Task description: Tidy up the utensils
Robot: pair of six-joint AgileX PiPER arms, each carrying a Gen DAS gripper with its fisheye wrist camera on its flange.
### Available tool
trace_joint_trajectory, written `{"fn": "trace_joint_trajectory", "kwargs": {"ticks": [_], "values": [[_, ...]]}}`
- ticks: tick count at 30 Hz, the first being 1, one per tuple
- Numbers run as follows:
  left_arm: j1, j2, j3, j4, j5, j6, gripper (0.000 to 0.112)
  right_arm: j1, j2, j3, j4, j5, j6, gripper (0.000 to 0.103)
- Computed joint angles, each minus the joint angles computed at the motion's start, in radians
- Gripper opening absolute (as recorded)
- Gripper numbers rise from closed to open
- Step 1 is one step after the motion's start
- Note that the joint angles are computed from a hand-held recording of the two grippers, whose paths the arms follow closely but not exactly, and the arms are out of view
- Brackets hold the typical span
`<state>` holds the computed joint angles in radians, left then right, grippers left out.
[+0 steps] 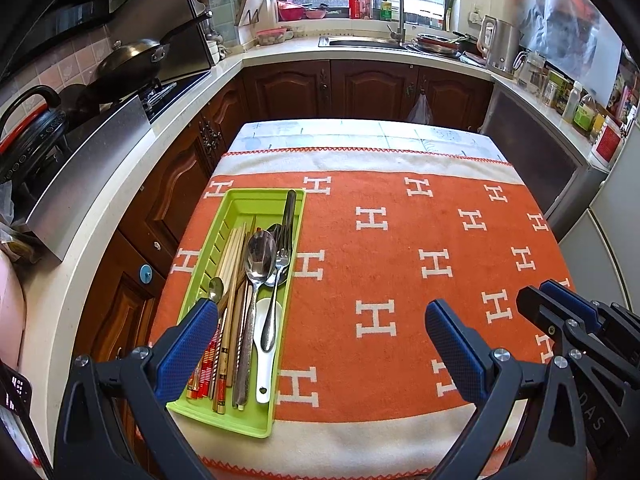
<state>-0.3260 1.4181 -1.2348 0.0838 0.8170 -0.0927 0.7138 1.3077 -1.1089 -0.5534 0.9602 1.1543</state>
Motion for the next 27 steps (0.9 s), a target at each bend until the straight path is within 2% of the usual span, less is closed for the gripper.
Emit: {"fn": "trace_joint_trajectory", "kwargs": {"ticks": [27], "values": [[0.005,0.012,-0.003,-0.019,0.009,0.016,0.102,0.004,0.003,0.0,0.001,0.0,0.01,0.023]]}}
